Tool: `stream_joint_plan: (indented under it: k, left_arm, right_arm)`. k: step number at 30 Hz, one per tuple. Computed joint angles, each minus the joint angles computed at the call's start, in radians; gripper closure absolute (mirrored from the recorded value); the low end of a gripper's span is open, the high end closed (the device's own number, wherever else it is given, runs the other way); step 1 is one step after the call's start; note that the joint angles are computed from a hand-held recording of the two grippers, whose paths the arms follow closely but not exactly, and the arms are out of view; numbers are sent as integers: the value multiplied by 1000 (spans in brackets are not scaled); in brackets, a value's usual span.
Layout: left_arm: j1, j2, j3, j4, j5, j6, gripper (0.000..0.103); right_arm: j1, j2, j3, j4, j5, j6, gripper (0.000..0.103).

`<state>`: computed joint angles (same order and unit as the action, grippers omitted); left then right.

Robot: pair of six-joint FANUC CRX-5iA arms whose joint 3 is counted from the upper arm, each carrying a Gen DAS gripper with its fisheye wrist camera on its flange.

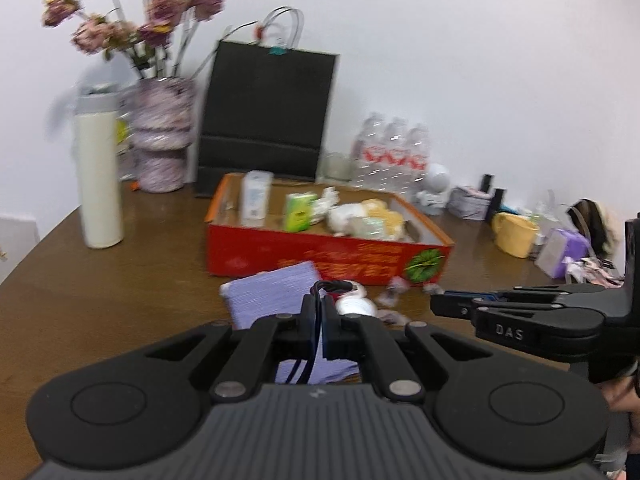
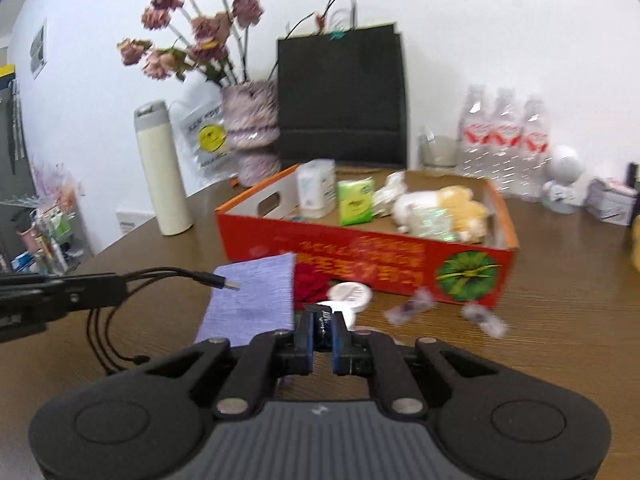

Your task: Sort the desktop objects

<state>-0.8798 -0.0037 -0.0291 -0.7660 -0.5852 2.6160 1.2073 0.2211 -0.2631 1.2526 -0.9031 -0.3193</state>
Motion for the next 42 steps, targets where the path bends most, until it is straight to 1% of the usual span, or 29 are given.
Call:
stream_joint_plan:
  k: [2,5,7,10,13,15,17,18,20,21,22,23,25,26,28,29,30,31,32,33,34,35,36,38,40,42]
  left_arm:
    - [-8,4,5,-3,19,-7,100]
    - [-2,15,20,15,42,-25,100]
    - [6,28,41,25,55,-52,100]
    - [19,47,79,19,82,-96,100]
    - [41,79,142,4,114,-162,100]
    - [45,113,206,-35,102,-195,100]
    - [69,156,266,-11,105,-280,100]
    - [91,186,300,36,117,-360,100]
    - [118,257,378,89,118,-483,100]
    - [130,301,422,116,111,-555,100]
    - [132,346,469,104,98,-593,100]
    - [142,387,504,116,97,-651,100]
    - [186,461,543,262,118,-825,100]
    - [196,497,572,292,106,-861,100]
    - [193,574,662,282,16,-881,100]
    - [199,613,708,324,-40,-943,99]
    - [197,641,741,323,-77,-962,96]
    - [188,662,773,296,-121,-950,95]
    - [186,684,807,297,-172,-963,87]
    - [187,708,846,315,-230,-982,70]
    - [190,721,864,329,-263,-967,65]
    - [199,721,862,344,-270,-923,56]
    - [213,730,876,387,-301,-906,50]
    - [256,743,883,536,-348,-897,49]
    - [291,753,880,654,-385,-880,49]
    - [300,752,876,676,-393,-858,48]
  right_arm:
    - [26,-33,-32,1,-50,-35,96]
    - [56,-75,-75,14,-100,-91,96]
    - [67,-88,-84,22,-132,-98,96]
    - [51,-112,-101,58,-123,-122,96]
    - [15,-111,-83,83,-123,-80,96]
    - [-17,-114,-74,104,-108,-67,96]
    - [-64,-118,-63,122,-72,-55,96]
    - [-88,-114,-52,124,-55,-41,96]
    - [-139,-105,-26,107,0,-15,96]
    - [-168,-99,-11,89,32,-2,96]
    - [-202,-87,16,50,68,26,96]
    - [-228,-70,41,22,88,47,96]
    - [-271,-32,101,-59,123,102,96]
    - [-289,-11,130,-104,138,130,96]
    - [-321,47,219,-237,148,226,96]
    - [-329,74,255,-283,136,262,96]
    - [-335,113,311,-339,103,320,96]
    - [-339,145,357,-384,77,368,95]
    - [-342,178,403,-428,47,407,95]
    - [-346,206,445,-469,18,443,91]
    - [-351,237,488,-505,-11,478,91]
    - [-355,266,522,-523,-36,509,91]
    - [-358,289,552,-541,-59,548,78]
    - [-355,325,579,-512,-96,595,73]
    - [-348,358,634,-524,-157,660,70]
    - [-352,367,663,-553,-171,687,67]
